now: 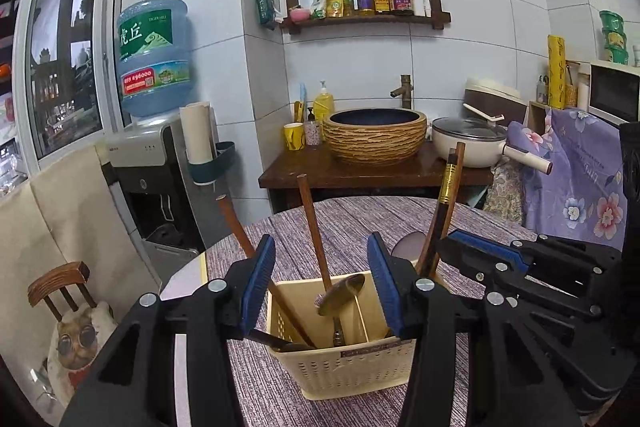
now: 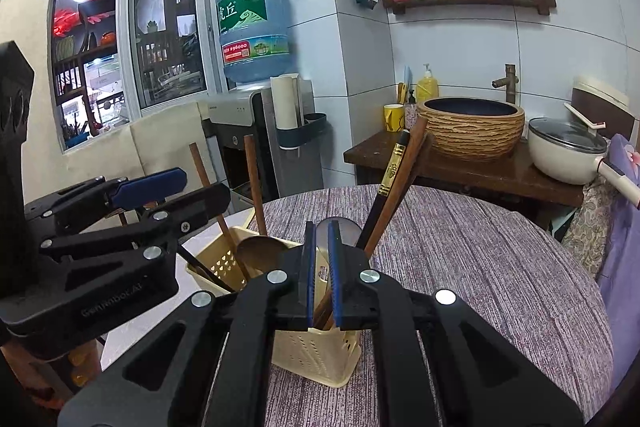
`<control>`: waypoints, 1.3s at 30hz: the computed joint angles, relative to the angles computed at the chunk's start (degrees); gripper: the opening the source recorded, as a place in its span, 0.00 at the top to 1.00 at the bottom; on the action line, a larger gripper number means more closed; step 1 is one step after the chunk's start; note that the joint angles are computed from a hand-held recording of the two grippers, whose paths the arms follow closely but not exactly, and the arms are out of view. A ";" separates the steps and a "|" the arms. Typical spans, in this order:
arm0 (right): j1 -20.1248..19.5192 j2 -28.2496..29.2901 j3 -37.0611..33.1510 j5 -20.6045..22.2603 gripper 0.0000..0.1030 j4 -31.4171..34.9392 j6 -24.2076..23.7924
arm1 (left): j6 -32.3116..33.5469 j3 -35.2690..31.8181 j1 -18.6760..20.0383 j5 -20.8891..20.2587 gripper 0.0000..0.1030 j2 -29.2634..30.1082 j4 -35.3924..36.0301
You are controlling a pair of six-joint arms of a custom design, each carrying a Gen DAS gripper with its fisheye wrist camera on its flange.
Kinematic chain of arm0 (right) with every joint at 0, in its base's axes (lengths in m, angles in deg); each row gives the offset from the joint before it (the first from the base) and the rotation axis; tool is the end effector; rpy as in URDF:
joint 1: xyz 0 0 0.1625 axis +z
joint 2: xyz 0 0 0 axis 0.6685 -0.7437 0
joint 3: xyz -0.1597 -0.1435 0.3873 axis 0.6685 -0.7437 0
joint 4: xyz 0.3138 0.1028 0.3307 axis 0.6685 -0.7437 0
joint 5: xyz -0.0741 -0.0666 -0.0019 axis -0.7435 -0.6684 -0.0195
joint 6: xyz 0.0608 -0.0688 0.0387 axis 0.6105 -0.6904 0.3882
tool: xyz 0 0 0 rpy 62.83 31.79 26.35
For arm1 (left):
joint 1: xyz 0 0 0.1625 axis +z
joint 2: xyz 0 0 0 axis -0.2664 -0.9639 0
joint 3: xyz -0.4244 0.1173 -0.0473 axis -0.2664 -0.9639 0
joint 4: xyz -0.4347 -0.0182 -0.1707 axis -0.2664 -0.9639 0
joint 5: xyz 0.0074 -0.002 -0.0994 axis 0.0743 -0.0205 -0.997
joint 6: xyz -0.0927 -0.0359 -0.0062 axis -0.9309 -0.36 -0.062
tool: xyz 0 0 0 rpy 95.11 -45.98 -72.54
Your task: Organize utensils
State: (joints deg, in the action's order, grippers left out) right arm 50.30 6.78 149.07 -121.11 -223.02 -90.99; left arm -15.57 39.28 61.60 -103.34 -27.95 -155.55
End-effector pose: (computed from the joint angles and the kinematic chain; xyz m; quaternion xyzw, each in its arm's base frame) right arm 0.1503 -0.7951 0.3947 0.2444 -0.8007 0.5007 0.2203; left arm -0.4854 -0.7903 0.1054 0.3821 0.7751 -0.4348 0.2535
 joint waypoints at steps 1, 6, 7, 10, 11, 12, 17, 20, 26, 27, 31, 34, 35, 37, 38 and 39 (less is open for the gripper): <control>-0.13 -0.19 0.24 0.46 0.93 -0.01 0.09 | 0.26 0.35 -0.06 0.03 0.43 -0.16 -0.70; -0.73 -1.72 2.70 1.42 0.80 -1.73 0.54 | -0.72 4.08 -0.10 -0.33 0.29 -2.60 -5.07; -0.84 -2.20 3.62 1.38 0.63 -2.49 0.71 | -1.36 5.33 -0.05 -0.50 0.24 -3.36 -5.99; -1.28 -3.97 7.16 2.08 0.45 -5.67 1.33 | -3.32 10.90 0.14 -1.47 0.18 -6.49 -8.66; -1.31 -4.84 9.04 1.71 0.40 -7.10 0.81 | -3.59 13.08 0.13 -1.75 0.16 -7.52 -9.90; -1.27 -5.36 10.40 1.14 0.30 -8.61 0.38 | -3.68 14.89 0.09 -2.08 0.13 -8.33 -11.10; -1.64 -9.26 19.95 1.31 0.18 -15.10 -2.39 | -2.93 26.67 -0.22 -4.41 0.05 -13.00 -20.72; -2.16 -11.52 25.70 2.00 0.10 -18.41 -2.18 | -4.57 32.80 -0.63 -4.77 0.05 -15.69 -23.64; -2.65 -15.27 36.71 2.44 0.06 -25.67 -2.75 | -11.42 43.42 -1.95 -3.62 0.05 -21.15 -25.23; -2.44 -15.83 38.77 2.18 0.06 -27.54 -3.34 | -12.33 44.87 -2.31 -2.72 0.05 -21.78 -25.94; -2.23 -18.03 44.13 3.66 0.06 -32.40 -3.70 | -14.65 50.52 -3.96 0.07 0.05 -24.61 -28.87; -1.90 -20.34 48.11 5.01 0.06 -35.27 -4.17 | -13.53 54.00 -5.18 1.74 0.05 -26.24 -32.50; -1.81 -21.09 49.07 5.56 0.06 -35.68 -4.32 | -12.67 55.09 -5.63 2.17 0.05 -26.63 -34.00; -1.77 -22.72 51.62 6.84 0.06 -36.88 -5.08 | -11.61 57.10 -6.37 2.46 0.05 -27.40 -35.97; -1.79 -23.43 52.91 7.42 0.06 -37.76 -5.38 | -11.42 58.06 -6.63 2.32 0.05 -27.88 -36.49; -1.86 -24.06 53.72 7.80 0.06 -38.08 -5.59 | -11.14 58.63 -6.83 2.12 0.05 -28.18 -36.78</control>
State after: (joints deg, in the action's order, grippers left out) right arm 48.44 -17.28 202.79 -113.31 -261.10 -96.58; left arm -26.71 97.92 54.77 -101.22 -56.14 -192.33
